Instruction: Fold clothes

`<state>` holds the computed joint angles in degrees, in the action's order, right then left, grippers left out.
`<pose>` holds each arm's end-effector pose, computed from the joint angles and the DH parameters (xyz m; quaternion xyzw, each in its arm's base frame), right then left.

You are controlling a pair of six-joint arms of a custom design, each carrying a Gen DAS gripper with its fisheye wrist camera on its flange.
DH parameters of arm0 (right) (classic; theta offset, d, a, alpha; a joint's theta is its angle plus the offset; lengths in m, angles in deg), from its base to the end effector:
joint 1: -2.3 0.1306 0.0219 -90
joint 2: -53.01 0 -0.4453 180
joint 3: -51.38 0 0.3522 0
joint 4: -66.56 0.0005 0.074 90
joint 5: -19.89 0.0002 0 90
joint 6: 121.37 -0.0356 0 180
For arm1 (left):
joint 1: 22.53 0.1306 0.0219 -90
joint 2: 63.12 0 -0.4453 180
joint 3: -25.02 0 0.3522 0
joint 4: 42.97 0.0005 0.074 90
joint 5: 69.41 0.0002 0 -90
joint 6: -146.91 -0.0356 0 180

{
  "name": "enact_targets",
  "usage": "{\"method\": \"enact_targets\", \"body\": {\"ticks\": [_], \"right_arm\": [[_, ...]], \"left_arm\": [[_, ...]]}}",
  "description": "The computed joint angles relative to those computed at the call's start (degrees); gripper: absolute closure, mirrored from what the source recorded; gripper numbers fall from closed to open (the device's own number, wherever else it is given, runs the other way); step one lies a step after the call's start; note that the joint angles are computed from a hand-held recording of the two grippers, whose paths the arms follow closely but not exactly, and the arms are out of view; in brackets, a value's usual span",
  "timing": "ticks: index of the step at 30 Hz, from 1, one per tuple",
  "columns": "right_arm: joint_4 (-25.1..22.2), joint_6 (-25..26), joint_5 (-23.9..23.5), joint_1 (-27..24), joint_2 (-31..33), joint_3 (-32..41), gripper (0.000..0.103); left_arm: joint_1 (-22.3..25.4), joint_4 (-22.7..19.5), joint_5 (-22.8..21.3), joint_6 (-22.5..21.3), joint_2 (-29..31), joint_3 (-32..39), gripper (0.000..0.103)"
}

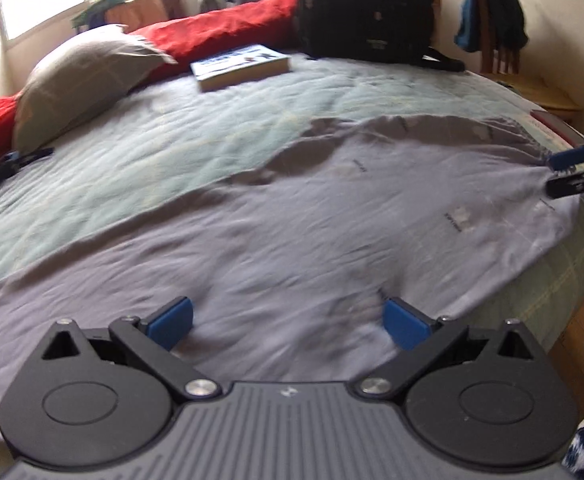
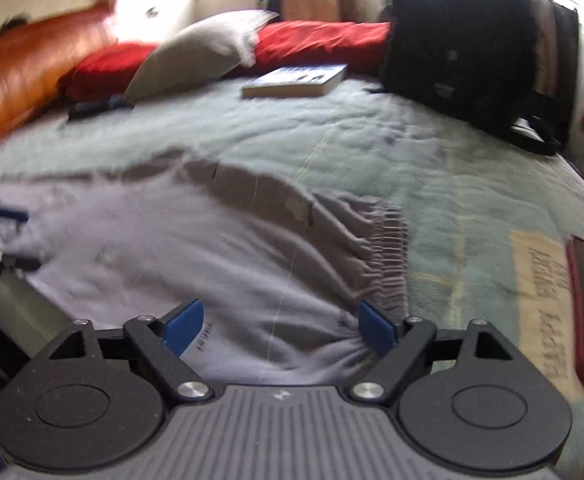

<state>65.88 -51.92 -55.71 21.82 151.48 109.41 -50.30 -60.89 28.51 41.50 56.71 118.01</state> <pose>0.4151 0.1372 0.2711 0.0600 0.9027 0.0334 0.4247 0.5594 -0.3007 0.2808 0.3635 0.8465 -0.1047 0.3746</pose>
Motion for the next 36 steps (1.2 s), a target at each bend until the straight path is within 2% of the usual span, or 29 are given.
{"method": "enact_targets", "body": {"ticks": [2, 4, 6, 8, 10, 12, 13, 15, 19, 22, 25, 30, 36], "right_arm": [[2.6, -2.6, 0.5, 0.8, -1.1, -0.8, 0.001], [4.7, -3.2, -1.2, 1.3, -0.2, -0.6, 0.000], [2.7, -2.4, -0.5, 2.4, 1.9, 1.0, 0.000], [-2.1, -3.2, 0.3, 2.9, 4.6, 3.3, 0.000], [-1.1, -2.0, 3.4, 3.9, 5.6, 3.0, 0.000], [-5.2, -3.4, 6.7, 5.5, 4.8, 4.6, 0.000], [-5.1, -2.6, 8.1, 6.5, 4.0, 4.5, 0.000], [-3.2, 2.0, 7.3, 7.7, 3.1, 3.6, 0.000], [-8.3, 8.8, 6.8, 9.2, 5.7, 6.7, 0.000], [-7.7, 10.8, 9.4, 9.6, 6.8, 7.5, 0.000], [-5.2, 7.9, 11.6, 8.7, 6.0, 7.1, 0.000], [-2.6, 3.4, 10.2, 6.8, 3.5, 5.2, 0.000], [-0.1, 1.0, 10.1, 7.8, 1.6, 1.8, 0.000]], "left_arm": [[-0.1, 1.7, -0.6, -0.2, -1.0, -1.1, 0.001], [-0.6, 3.6, -0.1, -0.9, -1.4, -1.9, 0.001], [-1.0, 2.9, -0.7, 0.1, -0.6, -1.3, 0.001], [-1.4, 1.0, -1.7, 1.7, 0.8, -0.1, 0.000], [-1.5, 0.5, -2.2, 4.3, 0.4, -0.4, 0.001], [-1.5, 0.8, -2.5, 6.4, -1.0, -1.4, 0.001], [-1.5, 1.6, -2.8, 5.9, -2.1, -2.6, 0.001], [-1.7, 3.2, -3.8, 5.2, -3.6, -4.7, 0.001], [-2.2, 5.7, -6.1, 4.9, -6.1, -8.3, 0.001], [-2.3, 7.1, -6.0, 6.5, -7.1, -10.4, 0.001], [-2.5, 8.8, -5.9, 6.8, -8.2, -12.4, 0.001], [-2.7, 10.6, -5.7, 7.5, -9.0, -13.7, 0.001], [-3.0, 11.5, -5.0, 9.2, -8.5, -14.2, 0.001]]}}
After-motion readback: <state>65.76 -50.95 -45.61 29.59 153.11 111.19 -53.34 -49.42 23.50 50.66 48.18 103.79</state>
